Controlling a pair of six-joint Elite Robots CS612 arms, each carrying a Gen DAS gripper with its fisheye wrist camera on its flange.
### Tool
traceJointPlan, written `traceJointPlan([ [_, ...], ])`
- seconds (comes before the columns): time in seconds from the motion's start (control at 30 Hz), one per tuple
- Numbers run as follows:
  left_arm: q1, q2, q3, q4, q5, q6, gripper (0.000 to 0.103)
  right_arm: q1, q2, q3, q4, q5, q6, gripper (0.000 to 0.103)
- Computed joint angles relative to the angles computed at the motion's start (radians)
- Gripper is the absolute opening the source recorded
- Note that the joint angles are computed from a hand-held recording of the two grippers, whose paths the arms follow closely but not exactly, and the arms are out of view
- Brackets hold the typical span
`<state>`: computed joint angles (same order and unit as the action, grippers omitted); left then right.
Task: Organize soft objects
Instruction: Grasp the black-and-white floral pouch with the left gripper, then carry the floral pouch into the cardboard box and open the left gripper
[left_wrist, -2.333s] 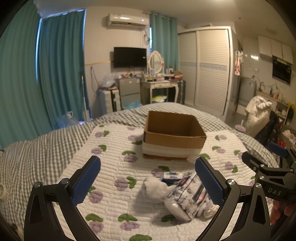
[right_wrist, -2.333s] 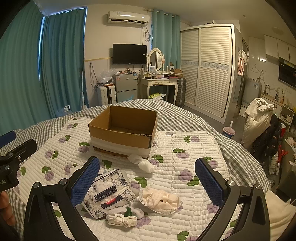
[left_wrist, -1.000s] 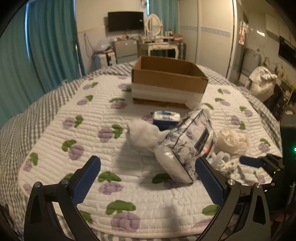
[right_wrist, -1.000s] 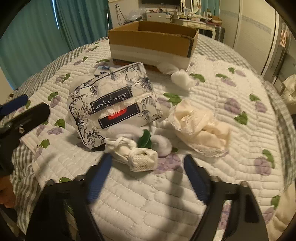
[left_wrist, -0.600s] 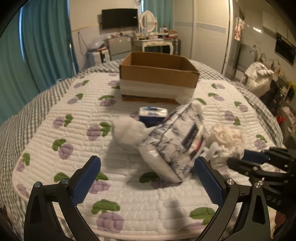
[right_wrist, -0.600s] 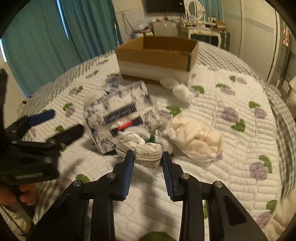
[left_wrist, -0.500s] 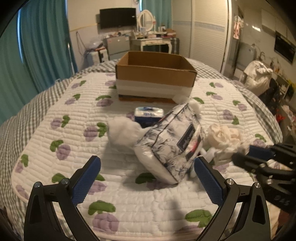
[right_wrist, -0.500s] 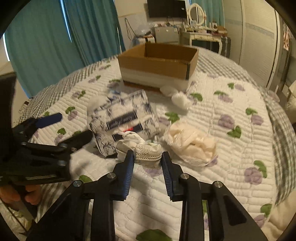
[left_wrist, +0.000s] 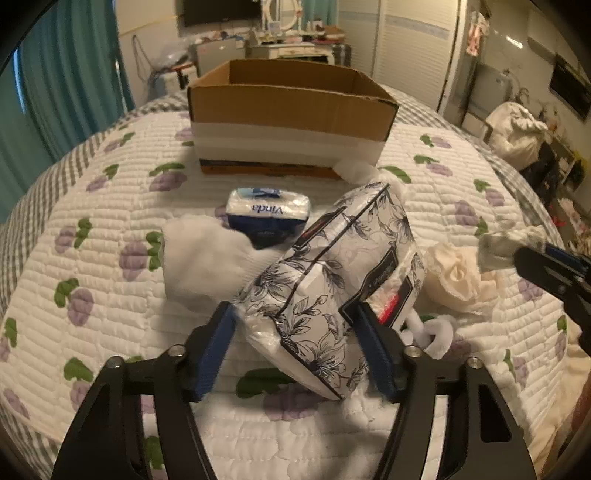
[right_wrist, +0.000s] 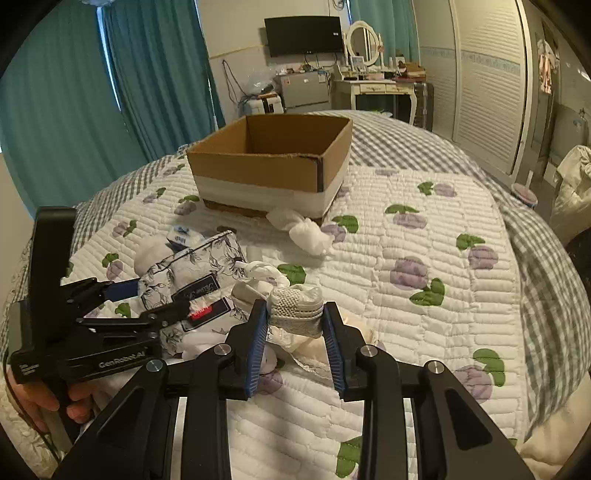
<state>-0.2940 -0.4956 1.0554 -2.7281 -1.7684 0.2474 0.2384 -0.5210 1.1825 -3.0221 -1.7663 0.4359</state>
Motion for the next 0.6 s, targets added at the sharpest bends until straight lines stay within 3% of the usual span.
traceJointPlan([
  [0.1, 0.004, -0.007, 0.011, -0.01, -0.006, -0.009, 0.044, -0.002, 0.005, -0.002, -0.006, 0.017, 0.0, 0.03],
  [0.2, 0.004, -0.023, 0.041, -0.05, 0.014, -0.02, 0.039, -0.002, 0.003, 0.003, -0.021, 0.034, -0.002, 0.03],
  [0.43, 0.015, -0.099, 0.15, -0.222, 0.006, -0.068, 0.038, 0.005, -0.028, 0.051, -0.092, 0.029, -0.009, 0.03],
  [0.6, 0.019, -0.137, 0.161, -0.295, -0.007, -0.086, 0.038, 0.007, -0.051, 0.07, -0.149, 0.019, -0.036, 0.03],
])
